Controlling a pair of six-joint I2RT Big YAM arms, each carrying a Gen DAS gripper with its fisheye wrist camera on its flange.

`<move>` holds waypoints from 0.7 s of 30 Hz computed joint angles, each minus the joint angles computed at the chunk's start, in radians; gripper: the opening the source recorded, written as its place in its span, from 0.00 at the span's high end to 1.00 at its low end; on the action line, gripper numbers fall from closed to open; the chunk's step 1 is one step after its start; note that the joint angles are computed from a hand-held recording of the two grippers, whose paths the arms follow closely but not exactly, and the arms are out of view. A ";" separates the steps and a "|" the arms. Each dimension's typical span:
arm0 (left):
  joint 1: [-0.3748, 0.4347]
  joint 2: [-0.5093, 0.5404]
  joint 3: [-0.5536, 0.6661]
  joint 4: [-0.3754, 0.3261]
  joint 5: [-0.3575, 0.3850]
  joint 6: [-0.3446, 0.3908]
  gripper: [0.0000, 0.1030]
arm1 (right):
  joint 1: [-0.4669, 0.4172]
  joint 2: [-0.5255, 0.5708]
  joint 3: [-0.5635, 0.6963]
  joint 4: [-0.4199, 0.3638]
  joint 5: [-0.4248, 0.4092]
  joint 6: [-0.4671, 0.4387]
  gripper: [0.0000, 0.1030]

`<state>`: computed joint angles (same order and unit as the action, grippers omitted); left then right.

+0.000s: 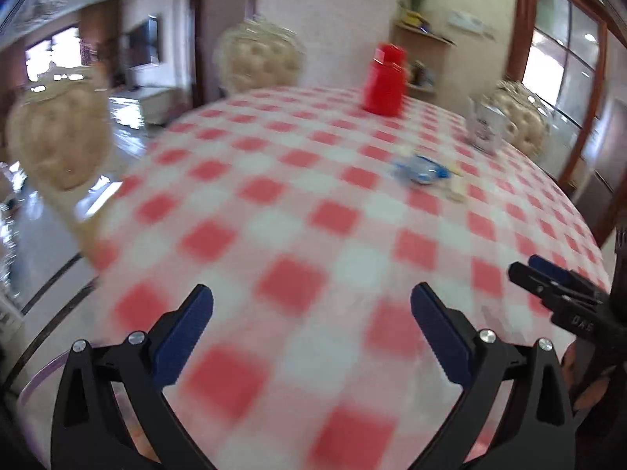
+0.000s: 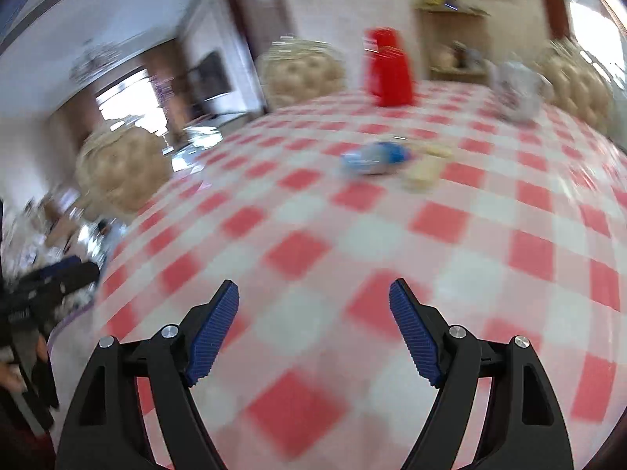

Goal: Organize snacks
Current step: 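Grasp the blue pig-printed packet with the left tool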

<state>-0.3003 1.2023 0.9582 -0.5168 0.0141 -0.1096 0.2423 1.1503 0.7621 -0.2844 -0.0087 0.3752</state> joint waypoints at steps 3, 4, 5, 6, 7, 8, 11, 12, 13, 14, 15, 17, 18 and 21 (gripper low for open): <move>-0.073 0.208 0.166 0.008 0.016 -0.124 0.02 | -0.100 0.059 0.033 0.006 -0.027 0.032 0.25; -0.089 0.274 0.224 0.007 0.023 -0.156 0.02 | -0.129 0.074 0.039 0.021 -0.041 0.032 0.25; -0.109 0.350 0.301 0.001 0.026 -0.188 0.02 | -0.162 0.089 0.040 0.049 -0.051 0.027 0.25; -0.119 0.392 0.344 0.004 0.031 -0.204 0.02 | -0.174 0.098 0.034 0.070 -0.052 0.030 0.25; -0.127 0.440 0.394 0.005 0.043 -0.227 0.02 | -0.188 0.106 0.025 0.093 -0.051 0.037 0.25; -0.131 0.501 0.461 0.003 0.056 -0.268 0.02 | -0.210 0.128 0.024 0.110 -0.051 0.049 0.25; -0.140 0.637 0.622 -0.007 0.065 -0.396 0.02 | -0.253 0.162 0.037 0.090 -0.093 0.120 0.25; -0.146 0.677 0.678 -0.032 0.055 -0.415 0.02 | -0.256 0.160 0.037 0.093 -0.089 0.119 0.25; -0.156 0.735 0.760 -0.077 0.030 -0.430 0.02 | -0.256 0.161 0.038 0.094 -0.089 0.114 0.25; -0.163 0.774 0.819 -0.113 0.010 -0.433 0.02 | -0.257 0.164 0.040 0.094 -0.100 0.107 0.25; -0.176 0.832 0.907 -0.168 -0.024 -0.434 0.02 | -0.258 0.165 0.039 0.097 -0.112 0.101 0.25; -0.198 0.929 1.060 -0.265 -0.081 -0.422 0.02 | -0.263 0.167 0.040 0.102 -0.123 0.101 0.25; -0.206 0.970 1.127 -0.311 -0.102 -0.413 0.02 | -0.268 0.171 0.043 0.099 -0.136 0.101 0.25; -0.223 1.067 1.282 -0.448 -0.165 -0.372 0.02 | -0.275 0.164 0.040 0.091 -0.154 0.110 0.25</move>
<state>-0.5238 2.2696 2.2403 -0.9646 -0.1507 -0.4813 -0.0326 1.3144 0.8021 -0.1929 -0.1631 0.4851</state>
